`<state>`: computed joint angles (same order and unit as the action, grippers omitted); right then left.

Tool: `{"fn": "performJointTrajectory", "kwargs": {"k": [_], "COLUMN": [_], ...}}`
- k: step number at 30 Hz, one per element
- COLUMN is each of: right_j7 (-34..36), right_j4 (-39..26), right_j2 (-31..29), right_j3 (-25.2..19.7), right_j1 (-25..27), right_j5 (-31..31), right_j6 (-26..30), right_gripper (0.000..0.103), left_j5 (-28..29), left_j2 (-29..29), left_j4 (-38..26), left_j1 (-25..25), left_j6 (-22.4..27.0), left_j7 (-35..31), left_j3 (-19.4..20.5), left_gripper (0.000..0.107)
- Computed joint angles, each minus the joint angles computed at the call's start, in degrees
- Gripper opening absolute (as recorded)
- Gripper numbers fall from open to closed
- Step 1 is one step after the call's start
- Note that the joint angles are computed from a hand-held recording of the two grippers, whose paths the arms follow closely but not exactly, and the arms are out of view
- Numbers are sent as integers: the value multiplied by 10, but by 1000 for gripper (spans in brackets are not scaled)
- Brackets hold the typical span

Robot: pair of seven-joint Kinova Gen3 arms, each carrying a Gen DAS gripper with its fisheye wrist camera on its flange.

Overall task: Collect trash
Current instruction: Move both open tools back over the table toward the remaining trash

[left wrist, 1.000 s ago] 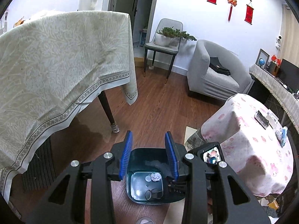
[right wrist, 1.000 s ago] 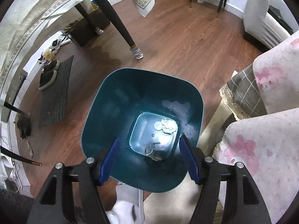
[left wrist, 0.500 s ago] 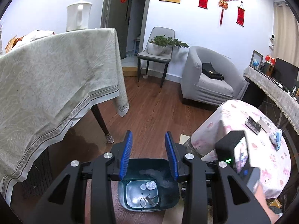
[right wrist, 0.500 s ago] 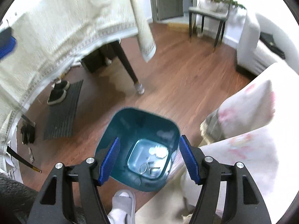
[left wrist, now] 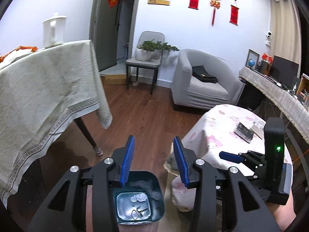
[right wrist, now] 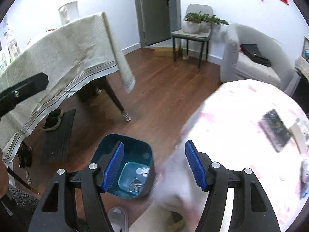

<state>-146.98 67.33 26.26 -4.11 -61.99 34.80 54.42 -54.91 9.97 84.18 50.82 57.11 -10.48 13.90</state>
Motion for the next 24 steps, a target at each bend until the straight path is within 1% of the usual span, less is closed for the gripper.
{"fn": "performJointTrajectory", "kwargs": {"k": [3, 5, 7, 13, 19, 24], "right_j7": [-19, -34, -51, -93, -129, -151], "right_j4": [30, 52, 74, 125, 177, 214], "right_j2": [-23, -39, -56, -95, -135, -164], "right_j3": [6, 5, 0, -20, -48, -71], "right_j1": [-2, 0, 7, 28, 56, 84], "right_j5": [15, 29, 40, 81, 108, 121], "right_j6": [-1, 0, 0, 17, 25, 30], "right_gripper": [67, 67, 67, 67, 72, 74], "left_j5": [0, 2, 8, 27, 52, 85], "left_j2": [18, 31, 43, 81, 119, 151], "left_j4": [-24, -40, -57, -106, -157, -198], "left_j1": [7, 15, 24, 53, 82, 97], "left_j6": [-2, -1, -3, -10, -15, -26], "left_j7": [-12, -21, -32, -66, -106, -139], "left_j3": [1, -4, -11, -34, -59, -77], "left_gripper": [47, 50, 51, 56, 60, 63]}}
